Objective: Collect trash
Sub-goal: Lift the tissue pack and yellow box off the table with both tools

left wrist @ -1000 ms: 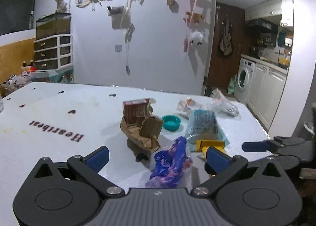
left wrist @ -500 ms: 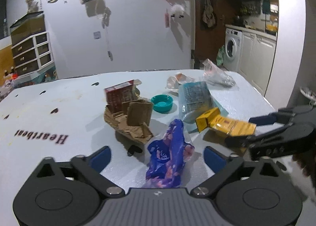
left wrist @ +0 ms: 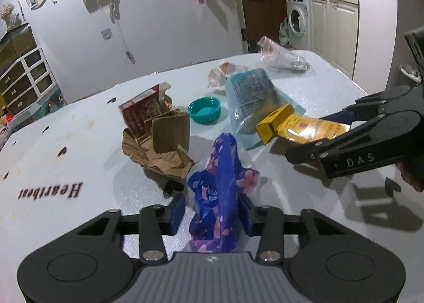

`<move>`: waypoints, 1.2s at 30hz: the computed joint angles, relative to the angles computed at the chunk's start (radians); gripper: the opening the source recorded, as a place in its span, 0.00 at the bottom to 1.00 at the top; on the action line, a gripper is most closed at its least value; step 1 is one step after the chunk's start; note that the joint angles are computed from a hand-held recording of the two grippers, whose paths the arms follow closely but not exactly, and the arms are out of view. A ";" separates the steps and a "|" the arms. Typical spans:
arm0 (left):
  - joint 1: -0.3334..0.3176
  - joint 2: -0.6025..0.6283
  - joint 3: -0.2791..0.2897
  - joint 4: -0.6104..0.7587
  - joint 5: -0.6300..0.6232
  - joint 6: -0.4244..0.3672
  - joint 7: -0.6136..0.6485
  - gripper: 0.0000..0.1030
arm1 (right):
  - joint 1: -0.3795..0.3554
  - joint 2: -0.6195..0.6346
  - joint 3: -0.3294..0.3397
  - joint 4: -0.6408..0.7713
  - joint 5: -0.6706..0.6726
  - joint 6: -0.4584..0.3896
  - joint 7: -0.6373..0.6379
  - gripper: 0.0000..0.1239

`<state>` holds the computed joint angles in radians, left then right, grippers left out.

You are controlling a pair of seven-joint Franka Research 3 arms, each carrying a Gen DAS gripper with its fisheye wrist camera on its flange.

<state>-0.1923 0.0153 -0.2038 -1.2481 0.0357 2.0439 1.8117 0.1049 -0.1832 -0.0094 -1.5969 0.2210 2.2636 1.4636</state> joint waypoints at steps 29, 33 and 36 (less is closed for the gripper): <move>-0.047 -0.198 -0.031 -0.218 0.039 0.176 -0.398 0.11 | -0.043 -0.287 -0.017 -0.201 0.007 0.054 0.002 0.46; -0.066 -0.214 -0.044 -0.222 0.057 0.190 -0.433 0.11 | -0.068 -0.342 -0.018 -0.228 -0.013 0.047 0.009 0.47; -0.082 -0.223 -0.059 -0.225 0.080 0.200 -0.454 0.11 | -0.087 -0.377 -0.020 -0.247 -0.025 0.043 0.012 0.47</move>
<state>-0.2739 -0.2073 -0.2628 -1.4729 0.1162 2.2436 1.3576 0.0184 -0.5604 -0.0298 -1.8434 0.1956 2.3071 1.4758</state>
